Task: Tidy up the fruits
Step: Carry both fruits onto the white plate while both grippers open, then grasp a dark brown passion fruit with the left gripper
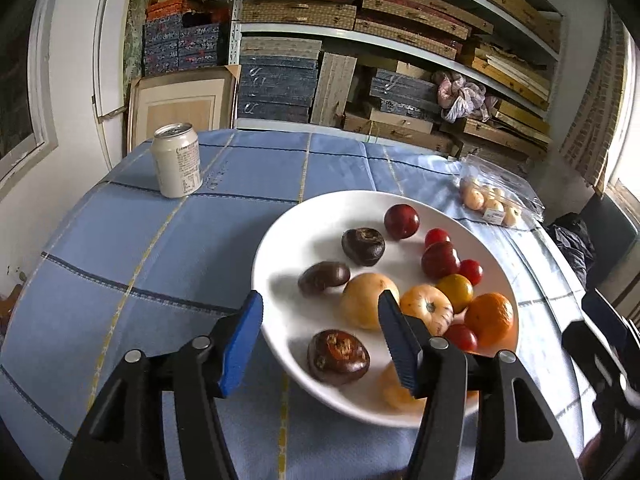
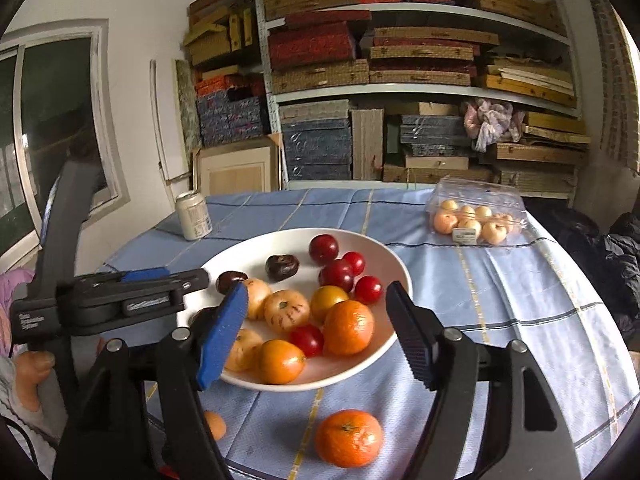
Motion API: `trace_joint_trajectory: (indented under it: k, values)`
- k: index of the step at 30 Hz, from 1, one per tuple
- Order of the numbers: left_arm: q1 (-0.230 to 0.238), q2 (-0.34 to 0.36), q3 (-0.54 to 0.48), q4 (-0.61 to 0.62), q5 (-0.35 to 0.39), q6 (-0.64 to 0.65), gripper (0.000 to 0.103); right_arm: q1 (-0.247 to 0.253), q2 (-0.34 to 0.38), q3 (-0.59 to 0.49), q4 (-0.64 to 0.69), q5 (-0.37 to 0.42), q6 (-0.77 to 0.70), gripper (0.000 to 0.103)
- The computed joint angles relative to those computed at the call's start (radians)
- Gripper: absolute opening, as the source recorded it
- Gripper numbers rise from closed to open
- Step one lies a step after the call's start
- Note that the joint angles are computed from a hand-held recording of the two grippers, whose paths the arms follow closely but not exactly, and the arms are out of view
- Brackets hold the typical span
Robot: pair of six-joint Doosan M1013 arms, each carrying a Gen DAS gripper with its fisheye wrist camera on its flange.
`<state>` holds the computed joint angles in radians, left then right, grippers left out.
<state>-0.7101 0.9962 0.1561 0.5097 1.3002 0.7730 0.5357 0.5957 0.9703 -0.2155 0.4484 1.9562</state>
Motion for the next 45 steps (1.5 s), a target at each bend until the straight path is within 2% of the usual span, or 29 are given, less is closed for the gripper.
trace_joint_trajectory:
  k: [8, 13, 16, 19, 24, 31, 37, 42, 45]
  values:
    - [-0.024, -0.230, 0.444, 0.028, -0.164, -0.179, 0.061, -0.011, -0.080, 0.127, -0.113, -0.093, 0.178, 0.075]
    - [-0.059, -0.313, 0.608, 0.049, -0.204, -0.231, 0.060, -0.014, -0.127, 0.206, -0.102, -0.090, 0.203, 0.075]
    - [-0.078, -0.340, 0.661, 0.054, -0.231, -0.239, 0.061, -0.012, -0.159, 0.262, -0.123, -0.113, 0.233, 0.077]
    - [-0.089, -0.343, 0.668, 0.061, -0.238, -0.220, 0.063, -0.012, -0.189, 0.315, -0.134, -0.132, 0.264, 0.081]
    - [-0.101, -0.319, 0.617, 0.027, -0.254, -0.140, 0.068, -0.013, -0.213, 0.355, -0.154, -0.138, 0.313, 0.084]
    - [-0.108, -0.250, 0.512, -0.009, -0.158, -0.024, 0.069, -0.022, -0.210, 0.352, -0.077, -0.125, 0.267, 0.084]
    - [-0.093, -0.236, 0.495, -0.080, -0.173, 0.016, 0.072, -0.021, -0.205, 0.344, -0.072, -0.122, 0.253, 0.085]
    - [-0.100, -0.206, 0.448, -0.077, -0.149, 0.075, 0.074, -0.020, -0.203, 0.341, -0.070, -0.116, 0.254, 0.085]
    - [-0.098, -0.211, 0.461, -0.089, -0.154, 0.073, 0.074, -0.021, -0.203, 0.341, -0.062, -0.118, 0.247, 0.085]
